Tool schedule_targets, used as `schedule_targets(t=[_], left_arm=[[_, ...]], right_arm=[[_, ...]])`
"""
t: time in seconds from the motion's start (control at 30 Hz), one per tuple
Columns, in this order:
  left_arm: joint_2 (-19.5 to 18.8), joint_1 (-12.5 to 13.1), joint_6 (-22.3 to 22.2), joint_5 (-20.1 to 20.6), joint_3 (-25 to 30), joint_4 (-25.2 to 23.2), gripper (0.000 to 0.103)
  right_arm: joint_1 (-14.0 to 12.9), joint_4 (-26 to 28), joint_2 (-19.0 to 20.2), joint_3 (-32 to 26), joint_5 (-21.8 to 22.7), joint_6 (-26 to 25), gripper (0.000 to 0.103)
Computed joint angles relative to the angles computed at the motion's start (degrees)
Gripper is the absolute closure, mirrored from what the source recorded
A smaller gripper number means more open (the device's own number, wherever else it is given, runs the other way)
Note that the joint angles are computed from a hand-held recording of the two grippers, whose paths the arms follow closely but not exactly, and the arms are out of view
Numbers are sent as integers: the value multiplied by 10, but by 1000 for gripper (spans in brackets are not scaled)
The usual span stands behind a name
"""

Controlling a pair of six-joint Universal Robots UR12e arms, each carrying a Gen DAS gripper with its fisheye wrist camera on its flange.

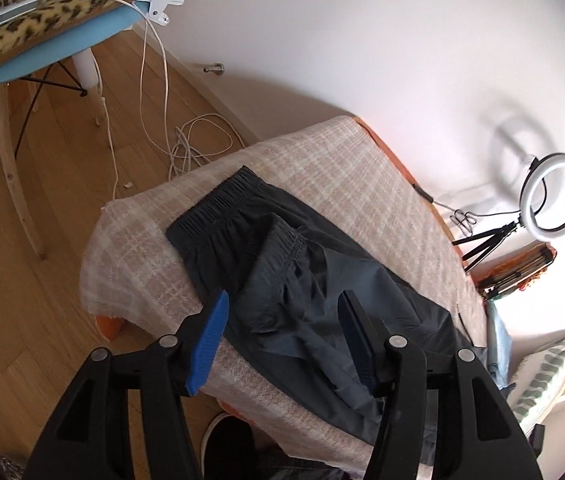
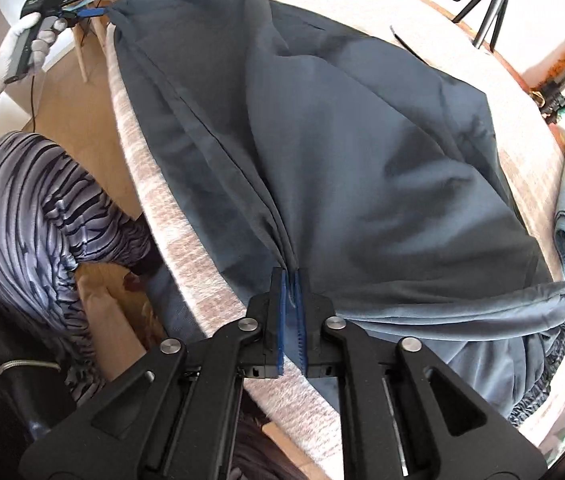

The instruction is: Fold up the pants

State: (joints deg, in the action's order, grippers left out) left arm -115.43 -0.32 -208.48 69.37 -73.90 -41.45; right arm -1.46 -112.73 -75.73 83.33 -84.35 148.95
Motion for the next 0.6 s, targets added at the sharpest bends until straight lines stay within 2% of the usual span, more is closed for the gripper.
schedule_targets(t=[0.07, 0.13, 0.2, 0.3, 0.4, 0.47, 0.53, 0.6], left_arm=[[-2, -5, 4, 22, 4, -15, 49], [-1, -7, -9, 30, -4, -12, 49], [1, -4, -27, 29, -14, -4, 49], [4, -1, -32, 31, -28, -4, 49], [9, 1, -40, 35, -44, 17, 49], [10, 8, -53, 14, -55, 41, 58], [10, 11, -59, -1, -59, 55, 59], [8, 12, -49, -11, -60, 69, 67]], right_arm=[[0, 18, 2, -17, 18, 5, 83], [-2, 14, 1, -29, 62, 4, 59], [1, -2, 5, -45, 91, -5, 49], [14, -9, 34, -94, 120, -5, 49], [32, 0, 84, -168, 152, -4, 49], [46, 15, 123, -223, 172, -8, 49], [61, 34, 170, -290, 197, -7, 49], [74, 61, 221, -364, 219, -1, 49]])
